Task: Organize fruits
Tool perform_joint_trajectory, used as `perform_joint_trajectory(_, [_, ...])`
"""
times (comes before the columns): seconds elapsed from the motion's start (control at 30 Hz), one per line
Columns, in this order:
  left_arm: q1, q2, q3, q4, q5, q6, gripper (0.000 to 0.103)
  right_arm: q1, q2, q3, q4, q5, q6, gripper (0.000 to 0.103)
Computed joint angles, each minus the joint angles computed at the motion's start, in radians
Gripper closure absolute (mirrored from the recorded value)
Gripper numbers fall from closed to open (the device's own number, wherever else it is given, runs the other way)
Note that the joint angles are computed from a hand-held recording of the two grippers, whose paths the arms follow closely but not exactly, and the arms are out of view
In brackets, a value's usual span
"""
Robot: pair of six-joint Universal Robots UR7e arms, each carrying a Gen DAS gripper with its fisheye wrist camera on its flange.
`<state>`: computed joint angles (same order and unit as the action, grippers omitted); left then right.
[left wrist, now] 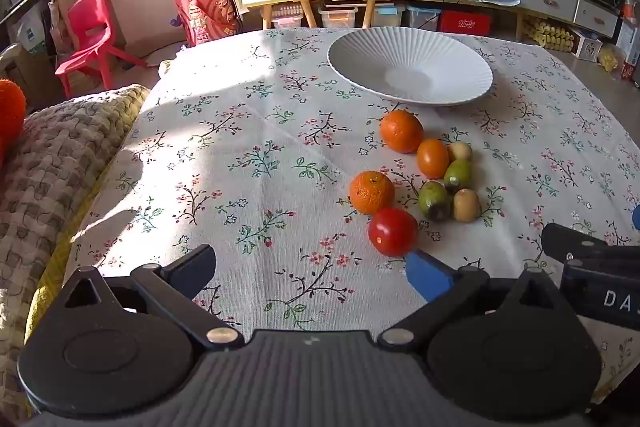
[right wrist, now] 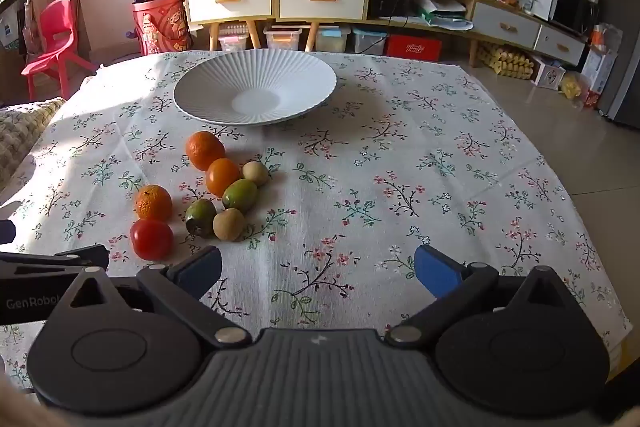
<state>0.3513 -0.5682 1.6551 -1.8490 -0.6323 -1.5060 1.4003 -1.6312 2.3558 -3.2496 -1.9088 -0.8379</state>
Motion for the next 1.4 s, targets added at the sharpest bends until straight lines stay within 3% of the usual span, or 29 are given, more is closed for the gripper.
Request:
perform_joint_trajectory(0.2, [0.005,0.004,-0.009,0.015,0.003,0.001,0.011,-0.010,-0.025,-0.002,0.051,0.020,0.014,0.000])
perform_joint_trajectory(1.4, [0.000,0.004,-0.007,0.008,0.003,0.004,0.011,-0.019,-0.025,-0.013,0.069,0.040,0.034,0.000])
